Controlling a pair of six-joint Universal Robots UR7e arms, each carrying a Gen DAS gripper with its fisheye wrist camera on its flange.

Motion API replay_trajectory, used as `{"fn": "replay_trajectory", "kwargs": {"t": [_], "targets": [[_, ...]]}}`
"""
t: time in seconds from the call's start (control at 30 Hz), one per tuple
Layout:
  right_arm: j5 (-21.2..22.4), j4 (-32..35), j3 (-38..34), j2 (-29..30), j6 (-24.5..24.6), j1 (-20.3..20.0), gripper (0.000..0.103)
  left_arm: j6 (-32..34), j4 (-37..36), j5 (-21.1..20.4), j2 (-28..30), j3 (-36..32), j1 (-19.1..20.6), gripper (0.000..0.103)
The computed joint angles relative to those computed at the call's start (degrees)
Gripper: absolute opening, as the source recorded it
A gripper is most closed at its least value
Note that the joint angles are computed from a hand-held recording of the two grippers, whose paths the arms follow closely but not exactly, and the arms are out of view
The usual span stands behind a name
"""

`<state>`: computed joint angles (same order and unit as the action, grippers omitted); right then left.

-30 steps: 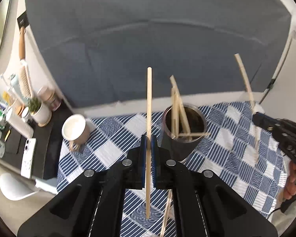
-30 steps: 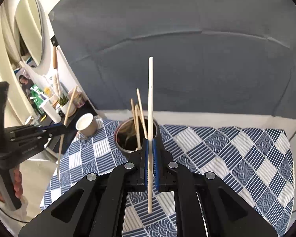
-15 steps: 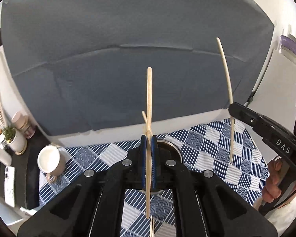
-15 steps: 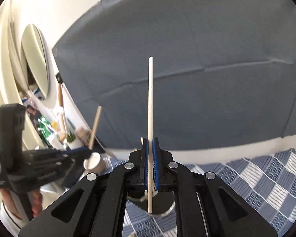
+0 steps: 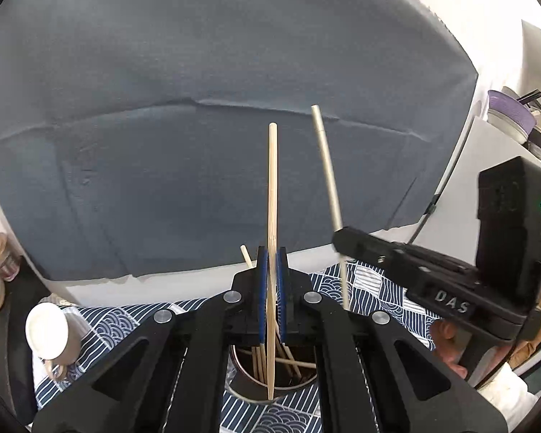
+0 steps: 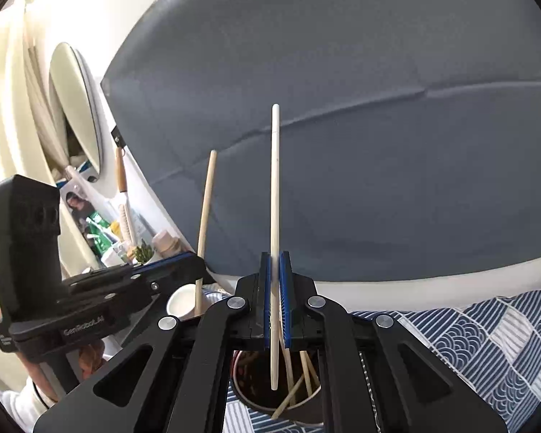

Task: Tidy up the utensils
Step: 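Lift both held sticks and carry them over the black holder, then lower the sticks into the holder and open both tools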

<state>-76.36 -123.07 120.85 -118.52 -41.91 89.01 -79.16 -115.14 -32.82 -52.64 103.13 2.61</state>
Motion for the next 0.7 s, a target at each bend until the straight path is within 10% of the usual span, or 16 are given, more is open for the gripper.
{"fn": "replay_trajectory", "kwargs": {"t": [0.7], "targets": [[-3.5, -0.6, 5.1, 0.8, -5.3, -4.9, 0.005, 9.0, -25.8, -2.4, 2.8, 8.7, 4.3, 0.005]]}}
